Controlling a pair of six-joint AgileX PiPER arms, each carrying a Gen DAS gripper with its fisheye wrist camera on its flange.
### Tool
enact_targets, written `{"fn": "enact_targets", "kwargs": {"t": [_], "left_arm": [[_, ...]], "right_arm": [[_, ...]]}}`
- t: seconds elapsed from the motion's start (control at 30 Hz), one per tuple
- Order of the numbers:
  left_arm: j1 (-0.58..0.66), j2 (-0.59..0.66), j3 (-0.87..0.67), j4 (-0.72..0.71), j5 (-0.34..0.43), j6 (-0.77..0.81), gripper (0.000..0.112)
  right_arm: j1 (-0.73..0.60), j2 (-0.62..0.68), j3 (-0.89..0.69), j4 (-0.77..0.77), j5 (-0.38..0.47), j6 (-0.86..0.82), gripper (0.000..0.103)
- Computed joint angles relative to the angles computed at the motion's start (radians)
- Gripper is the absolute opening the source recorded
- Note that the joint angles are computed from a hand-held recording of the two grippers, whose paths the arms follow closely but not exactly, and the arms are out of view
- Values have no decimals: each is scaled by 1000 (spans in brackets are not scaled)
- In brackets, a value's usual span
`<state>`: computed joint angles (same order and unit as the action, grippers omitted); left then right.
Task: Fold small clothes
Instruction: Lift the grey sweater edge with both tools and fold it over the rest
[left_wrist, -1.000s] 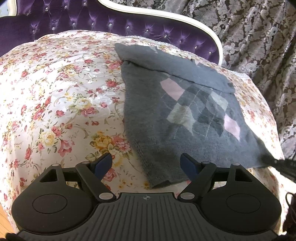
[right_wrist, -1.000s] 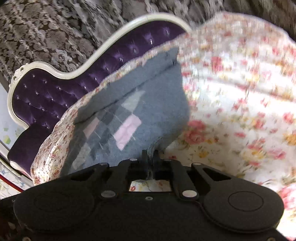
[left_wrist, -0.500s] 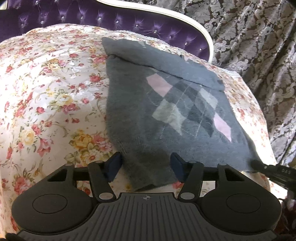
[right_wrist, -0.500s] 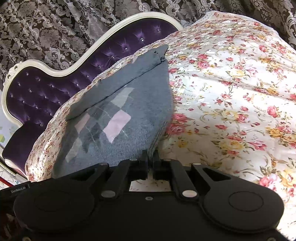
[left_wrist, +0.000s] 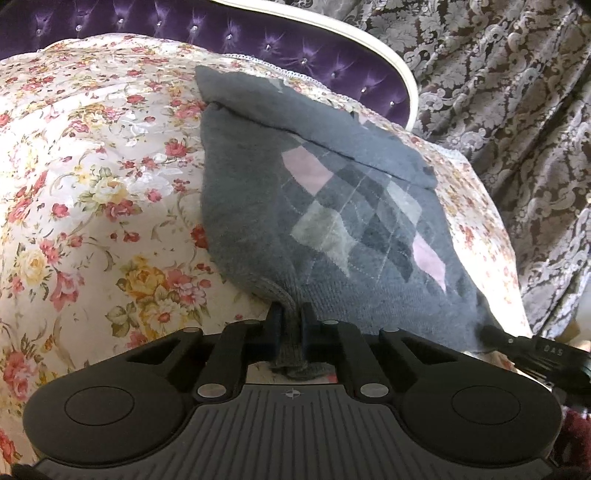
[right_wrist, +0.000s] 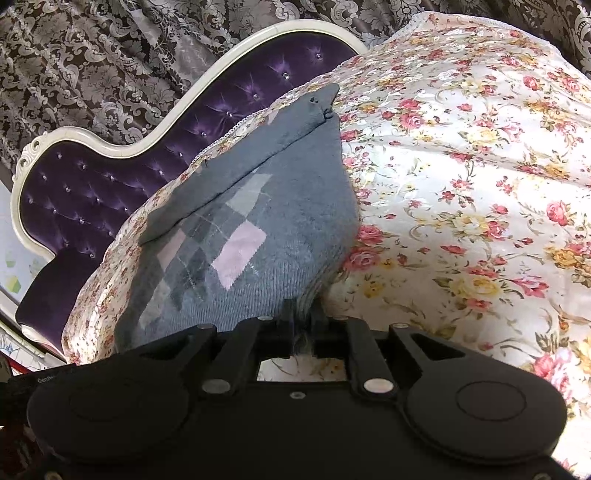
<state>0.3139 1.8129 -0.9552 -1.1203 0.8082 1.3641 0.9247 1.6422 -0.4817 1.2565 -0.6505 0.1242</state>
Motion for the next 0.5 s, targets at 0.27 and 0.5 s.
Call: {"fn": "enact_targets", "kwargs": {"t": [0.27,0.5], "left_arm": [[46,-24,-122,-12,146,-72,9],[8,48,-361,-31,236,-170,8]], "right_arm": [[-11,-108,36,-19,-32,-7,14],[-174,-201,-36,-153,31,-114,14]]}}
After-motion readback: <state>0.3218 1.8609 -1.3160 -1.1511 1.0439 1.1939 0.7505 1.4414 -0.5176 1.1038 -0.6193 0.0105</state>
